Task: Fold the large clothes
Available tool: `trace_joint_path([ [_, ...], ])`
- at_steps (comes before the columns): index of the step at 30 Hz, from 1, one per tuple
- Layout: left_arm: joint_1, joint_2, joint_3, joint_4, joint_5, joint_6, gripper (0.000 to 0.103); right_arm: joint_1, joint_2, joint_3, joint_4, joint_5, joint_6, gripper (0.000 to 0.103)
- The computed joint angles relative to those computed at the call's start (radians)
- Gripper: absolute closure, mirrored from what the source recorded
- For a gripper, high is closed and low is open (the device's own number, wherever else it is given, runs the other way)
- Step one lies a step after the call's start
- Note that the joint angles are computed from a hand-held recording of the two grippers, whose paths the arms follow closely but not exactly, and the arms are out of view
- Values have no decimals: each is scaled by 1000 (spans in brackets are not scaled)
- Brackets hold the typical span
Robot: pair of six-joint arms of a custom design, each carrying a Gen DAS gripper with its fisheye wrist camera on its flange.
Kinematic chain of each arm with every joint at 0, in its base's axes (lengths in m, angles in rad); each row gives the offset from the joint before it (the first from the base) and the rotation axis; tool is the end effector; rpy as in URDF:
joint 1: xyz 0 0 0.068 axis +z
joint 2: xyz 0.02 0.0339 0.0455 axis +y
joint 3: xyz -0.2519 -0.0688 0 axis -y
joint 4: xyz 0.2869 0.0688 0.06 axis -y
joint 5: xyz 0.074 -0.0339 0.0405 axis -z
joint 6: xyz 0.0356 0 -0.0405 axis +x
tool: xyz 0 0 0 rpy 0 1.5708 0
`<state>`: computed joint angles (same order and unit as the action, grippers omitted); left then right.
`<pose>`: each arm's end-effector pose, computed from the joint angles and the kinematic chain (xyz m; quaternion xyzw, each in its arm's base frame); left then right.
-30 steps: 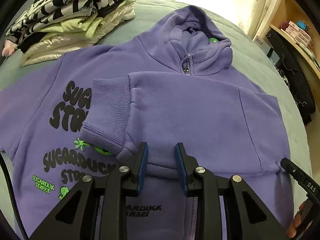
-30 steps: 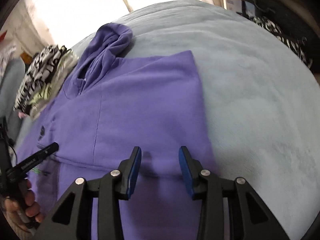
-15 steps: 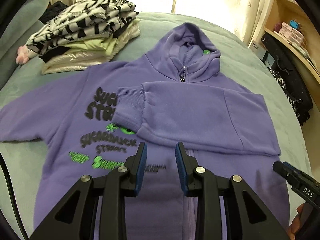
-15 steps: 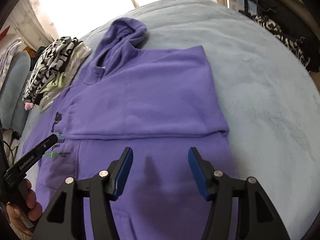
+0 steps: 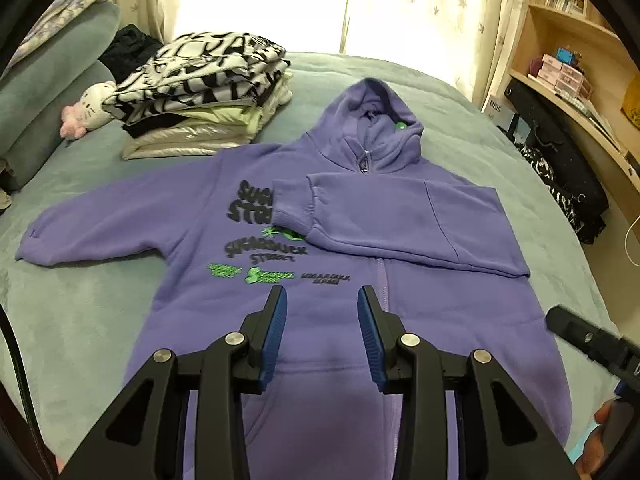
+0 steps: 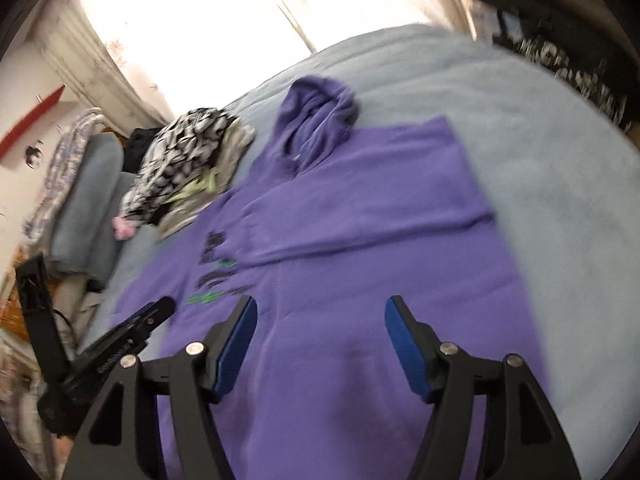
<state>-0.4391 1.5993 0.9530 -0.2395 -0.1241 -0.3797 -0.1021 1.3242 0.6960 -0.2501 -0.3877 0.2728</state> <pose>0.3291 -0.1497 0.1558 0.0071 0.9403 -0.0798 0.3307 0.2940 -0.0166 0.1554 0.1078 0.9190 0.2089 0.3164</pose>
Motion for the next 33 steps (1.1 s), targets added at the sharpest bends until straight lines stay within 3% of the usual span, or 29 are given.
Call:
trace_joint_path([
  [2, 17, -65, -50, -3, 8, 4, 66, 45, -36, -16, -27, 36, 1, 36],
  [8, 86, -216, -170, -3, 29, 17, 65, 261, -117, -35, -118, 328, -3, 36],
  [18, 322, -400, -337, 9, 167, 76, 65, 505, -135, -32, -127, 512, 73, 36],
  [25, 535, -353, -354, 28, 287, 133, 65, 647, -16, 59, -92, 593, 109, 36],
  [33, 681, -194, -286, 76, 362, 186, 65, 711, 209, 237, -61, 586, 111, 36],
])
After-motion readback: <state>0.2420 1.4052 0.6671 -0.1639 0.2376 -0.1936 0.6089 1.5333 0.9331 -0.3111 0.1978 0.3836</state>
